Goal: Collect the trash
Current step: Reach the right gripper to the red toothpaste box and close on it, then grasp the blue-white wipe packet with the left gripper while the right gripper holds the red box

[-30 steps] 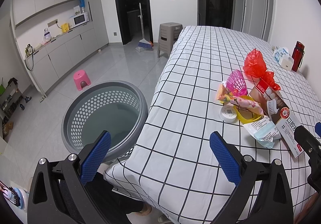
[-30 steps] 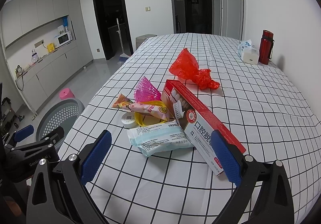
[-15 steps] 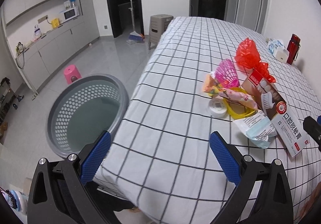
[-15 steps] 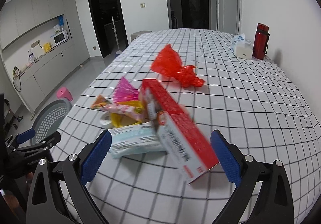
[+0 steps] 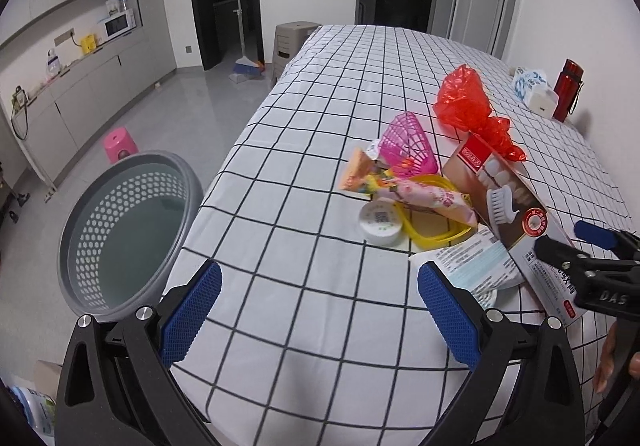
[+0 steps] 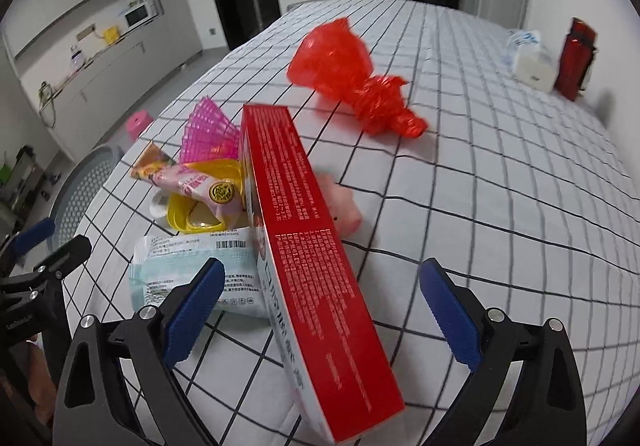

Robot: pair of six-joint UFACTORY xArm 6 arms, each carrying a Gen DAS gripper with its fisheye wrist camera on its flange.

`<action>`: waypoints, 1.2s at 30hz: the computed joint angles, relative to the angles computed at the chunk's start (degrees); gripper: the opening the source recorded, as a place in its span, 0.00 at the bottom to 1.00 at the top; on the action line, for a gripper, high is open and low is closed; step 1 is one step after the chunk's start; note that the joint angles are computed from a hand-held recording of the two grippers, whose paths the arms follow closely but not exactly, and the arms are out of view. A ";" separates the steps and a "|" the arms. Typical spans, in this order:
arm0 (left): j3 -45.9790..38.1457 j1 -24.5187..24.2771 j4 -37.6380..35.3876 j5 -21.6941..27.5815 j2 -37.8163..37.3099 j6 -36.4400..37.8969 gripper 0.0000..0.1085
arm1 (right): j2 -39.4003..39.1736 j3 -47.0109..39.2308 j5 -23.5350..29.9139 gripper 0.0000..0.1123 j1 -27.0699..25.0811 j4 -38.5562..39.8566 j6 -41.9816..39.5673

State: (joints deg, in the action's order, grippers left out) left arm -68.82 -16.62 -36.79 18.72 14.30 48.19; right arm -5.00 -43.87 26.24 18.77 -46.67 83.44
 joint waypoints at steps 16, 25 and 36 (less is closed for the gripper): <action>0.51 -1.04 2.71 -2.39 0.70 -2.81 0.89 | 4.66 -2.58 -4.45 0.47 -1.60 -0.94 -4.27; 0.33 -1.38 -0.46 -0.82 0.63 0.80 0.89 | 3.26 -1.34 -6.73 0.31 -1.57 -5.92 1.07; 0.20 -3.10 -10.83 1.64 0.28 13.75 0.89 | -7.44 6.54 -6.85 0.31 -1.85 -16.62 18.49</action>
State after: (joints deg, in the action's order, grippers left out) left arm -68.62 -19.71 -47.62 20.35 14.58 61.94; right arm -12.44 -37.33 19.39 16.92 -63.29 101.93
